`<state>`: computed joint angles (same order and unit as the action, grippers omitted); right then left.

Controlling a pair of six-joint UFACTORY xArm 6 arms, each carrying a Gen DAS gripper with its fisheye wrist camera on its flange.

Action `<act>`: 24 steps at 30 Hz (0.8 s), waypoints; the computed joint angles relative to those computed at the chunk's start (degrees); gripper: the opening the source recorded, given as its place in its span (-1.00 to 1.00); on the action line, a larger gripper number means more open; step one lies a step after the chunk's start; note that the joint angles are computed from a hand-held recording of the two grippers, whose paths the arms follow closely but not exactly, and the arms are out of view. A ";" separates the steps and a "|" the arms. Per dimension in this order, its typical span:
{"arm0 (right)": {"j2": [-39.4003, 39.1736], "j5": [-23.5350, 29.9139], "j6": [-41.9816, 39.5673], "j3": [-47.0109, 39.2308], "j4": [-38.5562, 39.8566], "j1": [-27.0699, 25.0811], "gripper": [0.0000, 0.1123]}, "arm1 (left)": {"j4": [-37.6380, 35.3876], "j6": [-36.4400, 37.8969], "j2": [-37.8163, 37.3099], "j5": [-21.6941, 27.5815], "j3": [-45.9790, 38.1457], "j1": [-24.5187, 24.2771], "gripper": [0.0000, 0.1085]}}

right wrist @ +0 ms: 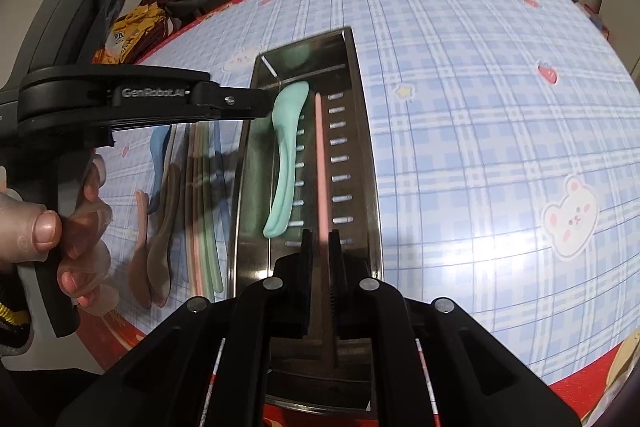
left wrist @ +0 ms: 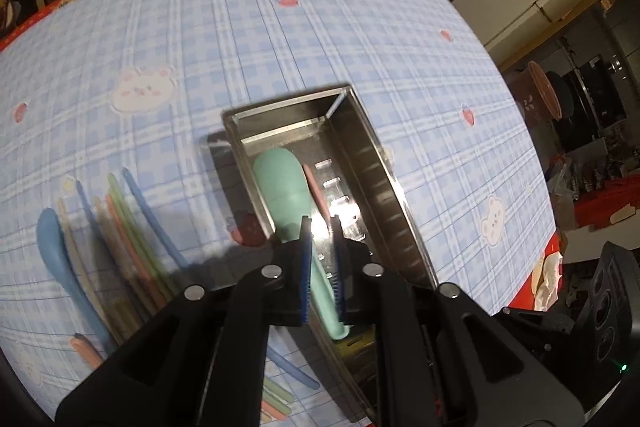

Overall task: Organize utensils
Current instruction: 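Open both tools to release the utensils in the tray and withdraw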

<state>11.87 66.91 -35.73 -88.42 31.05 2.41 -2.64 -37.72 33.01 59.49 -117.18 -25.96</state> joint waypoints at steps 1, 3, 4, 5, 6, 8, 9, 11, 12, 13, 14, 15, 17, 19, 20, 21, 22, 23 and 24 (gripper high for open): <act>-0.42 -0.50 -0.26 0.15 0.43 -0.02 -0.61 | 0.51 -0.45 -1.21 -1.04 1.51 0.04 -0.53; -1.46 -1.62 -0.91 0.86 1.10 -0.03 -0.14 | 2.94 -2.37 -4.50 -3.19 5.48 0.07 -0.24; -2.08 -2.26 -1.21 1.37 1.23 0.04 -0.05 | 4.00 -3.23 -6.27 -4.48 7.72 0.12 -0.14; -2.78 -2.98 -1.57 1.91 1.36 0.14 0.08 | 4.99 -4.01 -8.33 -5.83 10.31 0.24 -0.10; -3.04 -3.34 -1.74 1.98 1.39 0.21 0.20 | 5.73 -4.62 -9.70 -6.34 11.90 0.29 -0.05; -3.69 -4.01 -2.17 2.47 1.52 0.33 0.40 | 7.70 -6.71 -13.37 -7.88 16.42 0.42 0.16; -4.05 -4.42 -2.24 2.83 1.45 0.41 0.52 | 8.38 -7.64 -15.04 -8.61 18.48 0.51 0.17; -4.91 -5.95 -1.84 3.69 0.52 0.85 0.65 | 9.39 -9.36 -17.97 -9.44 22.04 0.66 0.56; -5.09 -6.33 -1.78 3.95 0.30 0.98 0.73 | 10.45 -10.82 -19.90 -10.49 24.51 0.65 0.64; -5.33 -6.56 -1.63 4.14 0.00 1.12 0.73 | 11.03 -11.66 -21.58 -11.78 26.83 0.71 0.68; -5.65 -6.86 -1.56 4.47 -0.11 1.22 0.73 | 10.88 -12.12 -23.76 -13.18 29.73 0.80 0.73; -6.16 -7.37 -1.67 5.04 -0.13 1.37 0.73 | 10.78 -12.58 -25.22 -13.52 31.59 0.82 0.73; -7.22 -8.89 -2.00 6.49 -0.49 1.94 0.73 | 11.28 -14.20 -27.79 -13.55 34.79 0.82 0.75; -8.15 -10.34 -2.20 7.85 -1.16 2.70 0.73 | 13.18 -17.90 -31.07 -14.30 39.20 0.51 0.79; -8.62 -11.02 -2.02 8.45 -1.77 3.23 0.73 | 13.86 -19.15 -32.09 -14.41 40.70 0.33 0.79; -9.05 -11.44 -2.11 8.99 -1.98 3.70 0.73 | 14.34 -20.36 -33.29 -14.35 42.47 0.13 0.79; -9.35 -11.70 -2.39 9.39 -1.89 4.04 0.73 | 14.54 -21.28 -34.16 -13.94 43.74 0.04 0.79; -9.90 -12.03 -2.69 10.02 -1.86 4.44 0.73 | 15.32 -23.02 -35.73 -13.70 45.87 -0.23 0.79; -10.36 -12.42 -2.97 10.58 -2.11 5.00 0.73 | 16.14 -24.43 -36.92 -14.09 47.58 -0.45 0.79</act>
